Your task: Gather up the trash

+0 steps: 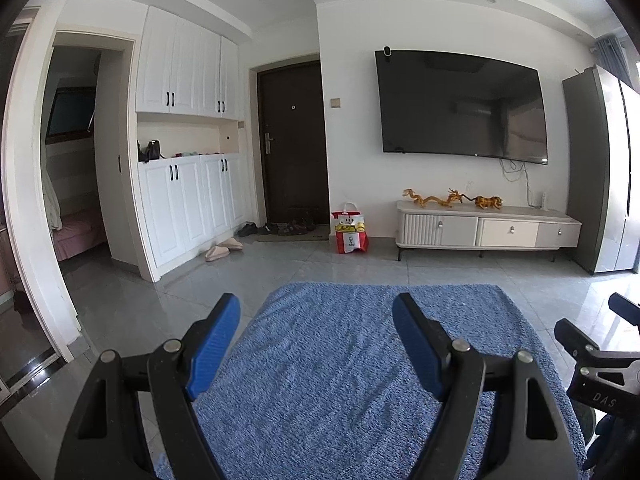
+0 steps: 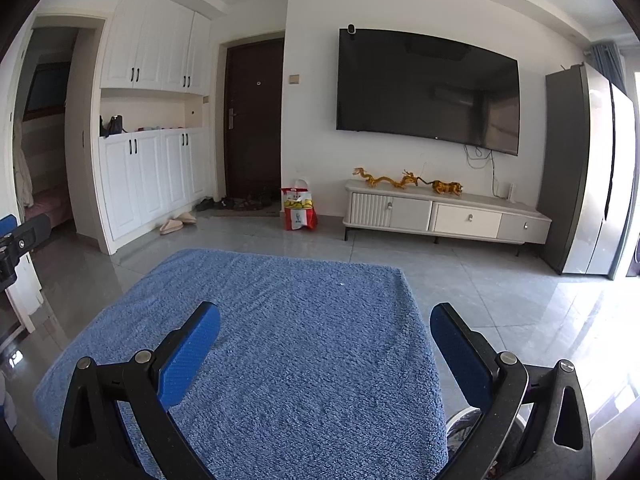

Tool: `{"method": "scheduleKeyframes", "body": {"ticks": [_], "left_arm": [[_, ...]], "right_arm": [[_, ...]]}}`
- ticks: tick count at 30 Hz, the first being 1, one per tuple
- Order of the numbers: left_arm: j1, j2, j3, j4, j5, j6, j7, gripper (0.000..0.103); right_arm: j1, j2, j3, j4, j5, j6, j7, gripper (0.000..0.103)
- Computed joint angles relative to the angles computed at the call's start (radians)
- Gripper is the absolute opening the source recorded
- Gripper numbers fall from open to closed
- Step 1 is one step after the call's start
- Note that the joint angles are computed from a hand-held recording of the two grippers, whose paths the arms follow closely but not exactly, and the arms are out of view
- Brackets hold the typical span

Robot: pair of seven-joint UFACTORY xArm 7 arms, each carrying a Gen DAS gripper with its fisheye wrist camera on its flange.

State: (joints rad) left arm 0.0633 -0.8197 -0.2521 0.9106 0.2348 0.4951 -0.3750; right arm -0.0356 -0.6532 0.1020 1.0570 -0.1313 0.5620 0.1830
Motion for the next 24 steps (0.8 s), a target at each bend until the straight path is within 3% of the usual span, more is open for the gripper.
{"method": "scheduleKeyframes", "body": {"ticks": [15, 24], "left_arm": [[-0.043, 0.02, -0.002, 0.004, -0.012, 0.022, 0.022, 0.078], [-0.032, 0.023, -0.021, 0.0, 0.003, 0.004, 0.006, 0.078]], "right_arm": [[-0.015, -0.011, 0.008, -0.004, -0.028, 0.014, -0.007, 0.103], [-0.027, 0.001, 0.011, -0.007, -0.039, -0.003, 0.004, 0.103]]}}
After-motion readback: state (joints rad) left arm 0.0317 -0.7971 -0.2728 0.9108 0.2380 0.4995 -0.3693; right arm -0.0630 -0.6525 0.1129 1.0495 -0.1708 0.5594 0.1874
